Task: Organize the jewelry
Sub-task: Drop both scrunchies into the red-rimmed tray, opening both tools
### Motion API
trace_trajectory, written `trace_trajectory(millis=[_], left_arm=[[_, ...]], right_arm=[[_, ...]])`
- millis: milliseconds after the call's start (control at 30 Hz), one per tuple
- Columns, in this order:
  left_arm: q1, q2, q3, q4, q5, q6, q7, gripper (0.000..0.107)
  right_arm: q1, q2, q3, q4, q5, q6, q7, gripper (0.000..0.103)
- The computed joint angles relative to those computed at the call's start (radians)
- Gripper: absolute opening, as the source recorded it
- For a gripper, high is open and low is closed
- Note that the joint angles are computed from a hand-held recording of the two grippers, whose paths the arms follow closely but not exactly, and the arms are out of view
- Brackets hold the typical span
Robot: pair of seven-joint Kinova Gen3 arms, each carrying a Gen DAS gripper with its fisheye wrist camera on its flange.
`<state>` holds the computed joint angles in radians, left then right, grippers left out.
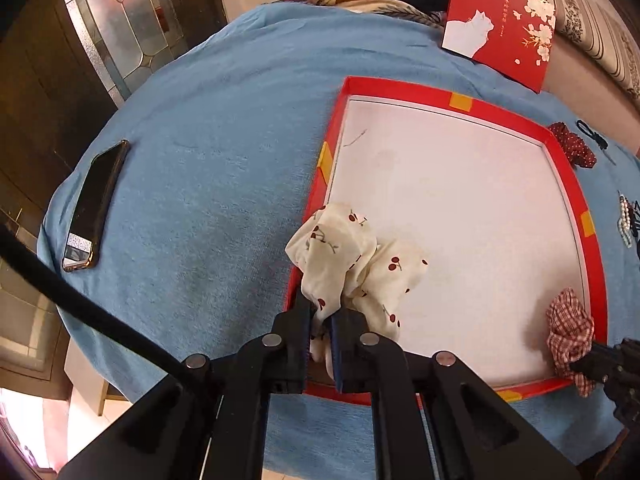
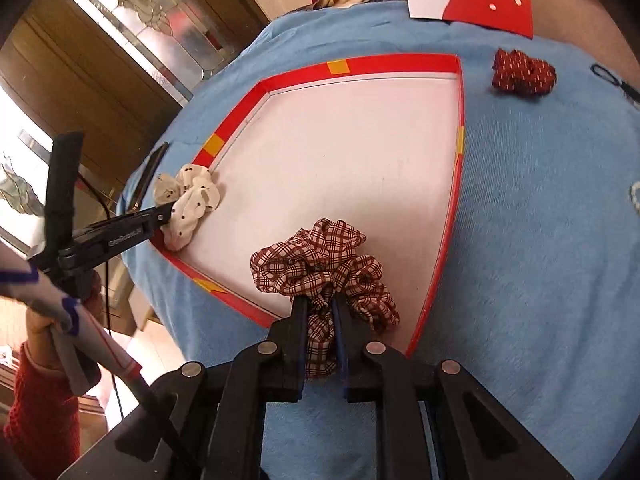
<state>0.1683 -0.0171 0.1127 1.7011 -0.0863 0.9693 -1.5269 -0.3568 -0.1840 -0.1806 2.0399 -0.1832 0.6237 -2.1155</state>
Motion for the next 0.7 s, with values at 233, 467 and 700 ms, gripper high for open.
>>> trace_trajectory(millis=[233,467,700], left_arm=[[-0.032,-0.008,-0.026,-0.020,0.085,0.026,-0.059,0.018],[-0.019,-0.130,0.022,-0.007,0.019,0.001,0.057,0.067],[0.021,-0.168,0.047,-0.078,0.087,0.058,0.066,0.068]], right_arm=[[-0.012,-0.017,-0.021,0.007,0.014,-0.015,-0.017,0.034],[0.036,-0.165,-0.039,0.007,0.096,0.035,-0.055,0.057],[0.099,-0.381,0.018,0.058,0.088,0.144,-0.022,0.057]])
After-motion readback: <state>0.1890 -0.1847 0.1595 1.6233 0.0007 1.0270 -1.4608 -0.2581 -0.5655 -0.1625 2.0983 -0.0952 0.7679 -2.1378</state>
